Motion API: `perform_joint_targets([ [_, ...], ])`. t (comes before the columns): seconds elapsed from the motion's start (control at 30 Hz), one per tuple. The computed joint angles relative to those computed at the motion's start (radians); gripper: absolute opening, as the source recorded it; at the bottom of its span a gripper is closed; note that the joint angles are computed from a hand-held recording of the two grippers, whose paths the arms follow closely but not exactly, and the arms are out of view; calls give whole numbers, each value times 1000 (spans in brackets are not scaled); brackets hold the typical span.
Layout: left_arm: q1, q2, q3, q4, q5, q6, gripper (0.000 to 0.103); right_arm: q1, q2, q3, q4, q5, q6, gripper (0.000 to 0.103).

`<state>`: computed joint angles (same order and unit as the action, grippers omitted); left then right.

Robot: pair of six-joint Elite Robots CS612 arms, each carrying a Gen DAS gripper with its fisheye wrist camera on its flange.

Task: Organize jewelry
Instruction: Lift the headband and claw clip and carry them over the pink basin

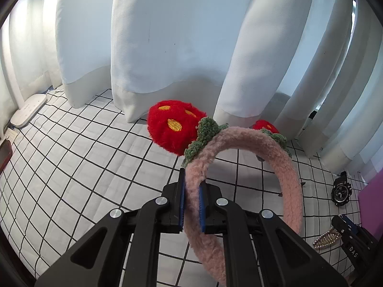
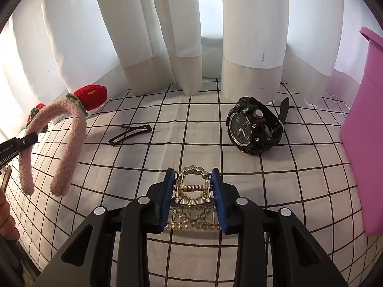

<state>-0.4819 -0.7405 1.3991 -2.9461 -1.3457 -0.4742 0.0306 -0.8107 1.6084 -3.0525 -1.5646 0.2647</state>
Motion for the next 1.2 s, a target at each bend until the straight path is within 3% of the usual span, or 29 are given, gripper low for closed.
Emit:
perform_joint_targets([
  [0.57,4,-5,17,14,-15,-1,10,13,27,-9,30,-18,10,32],
  [0.7,5,-5,15,28,-20,-8,10,32,39,-13,-6,-61,-57,48],
  [0.77,4,-6,16,31,-21,-8,10,27,38,-8,-18,-42,-39,47],
  [0.83,4,-7,18,28,-20,-5,10,20,34,1,-26,-36,-11,30],
  [1.2,2,-15,25,15,-16,-6,10,17,17,15,-86,-13,-26,31],
])
